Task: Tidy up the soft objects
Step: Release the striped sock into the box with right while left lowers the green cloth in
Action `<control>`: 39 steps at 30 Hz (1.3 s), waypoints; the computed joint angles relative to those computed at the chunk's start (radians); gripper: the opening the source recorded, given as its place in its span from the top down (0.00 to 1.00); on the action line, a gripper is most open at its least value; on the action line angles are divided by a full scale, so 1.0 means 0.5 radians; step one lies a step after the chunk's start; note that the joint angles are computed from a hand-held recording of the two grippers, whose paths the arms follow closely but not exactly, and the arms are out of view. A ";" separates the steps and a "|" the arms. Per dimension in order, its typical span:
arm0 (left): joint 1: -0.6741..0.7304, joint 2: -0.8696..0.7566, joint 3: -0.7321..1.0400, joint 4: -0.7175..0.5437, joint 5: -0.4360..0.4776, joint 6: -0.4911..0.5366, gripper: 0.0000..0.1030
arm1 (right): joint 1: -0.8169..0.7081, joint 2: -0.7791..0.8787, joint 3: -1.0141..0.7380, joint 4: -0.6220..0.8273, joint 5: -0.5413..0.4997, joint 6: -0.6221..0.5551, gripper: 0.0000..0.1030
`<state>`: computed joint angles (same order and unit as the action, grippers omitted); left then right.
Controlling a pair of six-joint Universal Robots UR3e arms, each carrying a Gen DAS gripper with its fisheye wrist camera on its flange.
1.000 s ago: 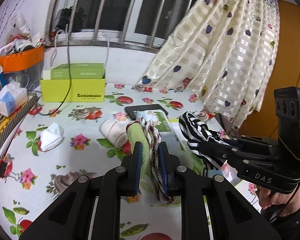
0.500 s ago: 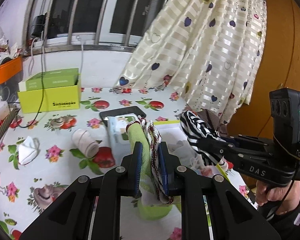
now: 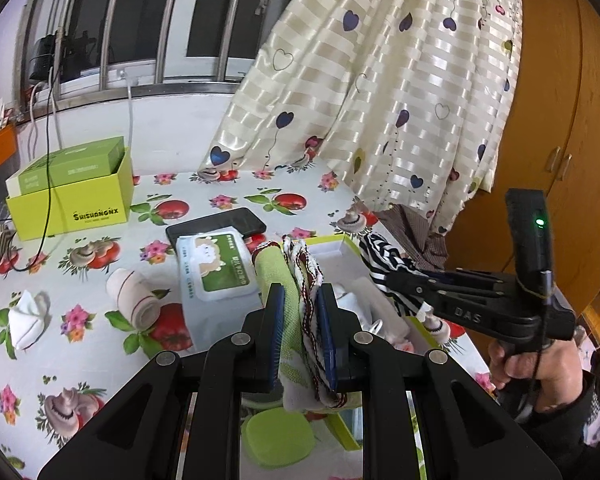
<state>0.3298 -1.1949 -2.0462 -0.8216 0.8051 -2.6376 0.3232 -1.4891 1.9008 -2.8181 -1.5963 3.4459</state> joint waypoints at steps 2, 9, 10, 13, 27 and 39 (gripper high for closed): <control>-0.055 -0.056 0.023 0.061 0.034 -0.041 0.83 | -0.058 0.036 -0.027 0.017 0.025 -0.035 0.87; -0.237 -0.253 0.107 0.221 0.159 -0.151 0.83 | -0.203 0.328 -0.235 0.126 0.150 -0.127 0.87; -0.264 -0.282 0.121 0.240 0.183 -0.165 0.83 | -0.219 0.370 -0.257 0.142 0.182 -0.135 0.85; -0.332 -0.377 0.177 0.282 0.249 -0.201 0.83 | -0.246 0.418 -0.242 0.123 0.248 -0.123 0.65; -0.732 -0.966 0.659 0.371 0.721 -0.397 0.83 | -0.345 0.064 0.178 -0.201 0.331 -0.034 0.55; -0.815 -1.097 0.738 0.317 0.788 -0.373 0.78 | -0.317 -0.089 0.313 -0.286 0.327 -0.028 0.55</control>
